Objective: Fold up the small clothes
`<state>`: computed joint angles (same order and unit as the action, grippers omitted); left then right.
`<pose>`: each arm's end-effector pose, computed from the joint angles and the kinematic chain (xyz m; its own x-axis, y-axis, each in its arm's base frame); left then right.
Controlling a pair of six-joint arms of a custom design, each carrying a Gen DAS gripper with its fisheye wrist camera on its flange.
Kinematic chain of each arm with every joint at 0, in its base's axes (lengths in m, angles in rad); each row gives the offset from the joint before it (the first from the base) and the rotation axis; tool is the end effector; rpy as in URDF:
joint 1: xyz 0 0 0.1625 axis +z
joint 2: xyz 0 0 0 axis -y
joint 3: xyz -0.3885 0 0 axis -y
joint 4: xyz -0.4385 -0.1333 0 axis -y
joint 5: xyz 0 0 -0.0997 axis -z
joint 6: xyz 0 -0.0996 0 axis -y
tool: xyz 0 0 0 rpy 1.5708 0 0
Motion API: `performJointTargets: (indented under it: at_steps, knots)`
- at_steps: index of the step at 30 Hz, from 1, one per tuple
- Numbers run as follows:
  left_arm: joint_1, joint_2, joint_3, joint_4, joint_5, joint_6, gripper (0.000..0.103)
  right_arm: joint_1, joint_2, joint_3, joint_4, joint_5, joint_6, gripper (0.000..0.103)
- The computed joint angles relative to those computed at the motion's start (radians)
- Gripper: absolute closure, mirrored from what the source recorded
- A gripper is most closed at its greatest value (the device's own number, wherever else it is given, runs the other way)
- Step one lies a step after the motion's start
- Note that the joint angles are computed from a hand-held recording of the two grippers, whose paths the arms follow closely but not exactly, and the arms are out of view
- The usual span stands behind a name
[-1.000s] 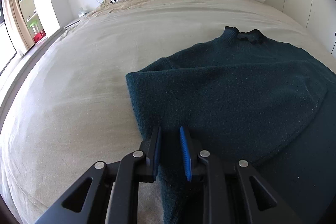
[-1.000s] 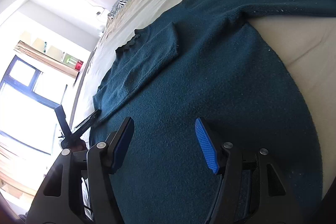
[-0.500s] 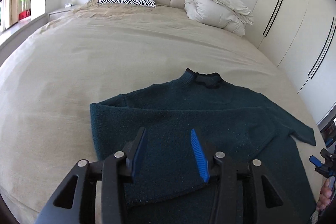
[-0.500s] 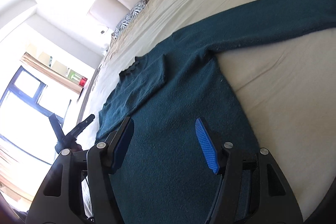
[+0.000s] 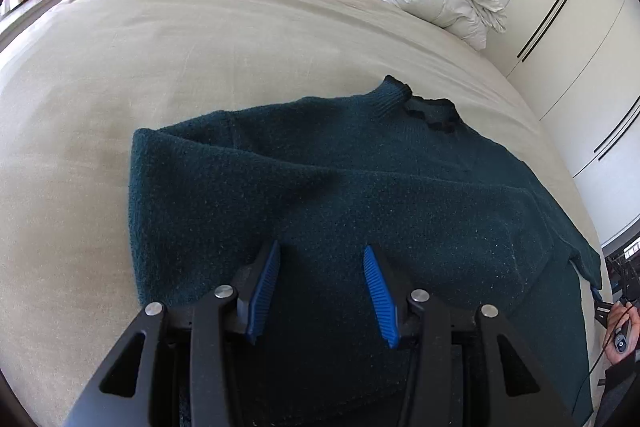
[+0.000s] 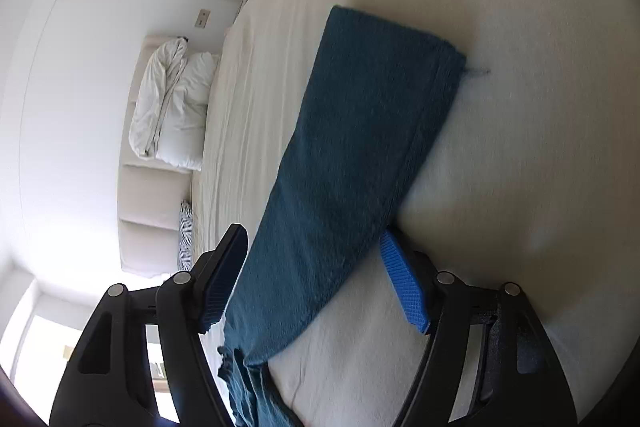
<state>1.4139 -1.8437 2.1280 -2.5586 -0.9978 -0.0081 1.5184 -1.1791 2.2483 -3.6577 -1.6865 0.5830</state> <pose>0.1153 -0.4701 0.4143 -0.8857 -0.2212 -0.4082 0.1120 0.7514 -0.6502 0.0957 -0.5014 0.1700 -0.8087 0.4141 -0.4178 0.5662 0.3553 -0.7437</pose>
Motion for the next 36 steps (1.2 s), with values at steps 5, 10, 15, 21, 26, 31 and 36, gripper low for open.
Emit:
performJointTargets:
  at_steps: [5,10,15,21,26,31,36]
  knots:
    - [-0.009,0.001,0.009,-0.013,0.029,0.005,0.056,-0.031,-0.002,-0.061,0.028,-0.024,0.014,0.061]
    - [-0.016,0.010,0.006,-0.028,0.032,-0.016,0.056,0.058,-0.001,-0.142,0.171,-0.169,-0.121,0.088]
    - [-0.047,-0.041,0.028,-0.001,0.007,-0.127,0.048,0.306,0.154,-0.335,0.339,-0.330,-0.400,0.088]
    - [-0.062,-0.085,0.066,-0.009,-0.155,-0.214,0.039,0.553,0.475,-0.622,0.483,-0.372,-0.687,0.088]
    - [-0.031,-0.066,0.061,-0.018,-0.303,-0.275,0.035,0.634,0.698,-0.799,0.629,-0.378,-0.734,0.088]
    - [-0.022,-0.033,0.050,-0.007,-0.341,-0.327,0.028,0.649,0.777,-0.806,0.742,-0.411,-0.661,0.086]
    - [-0.070,0.005,0.030,0.014,-0.310,-0.334,0.023,0.615,0.669,-0.625,0.626,-0.297,-0.648,0.053]
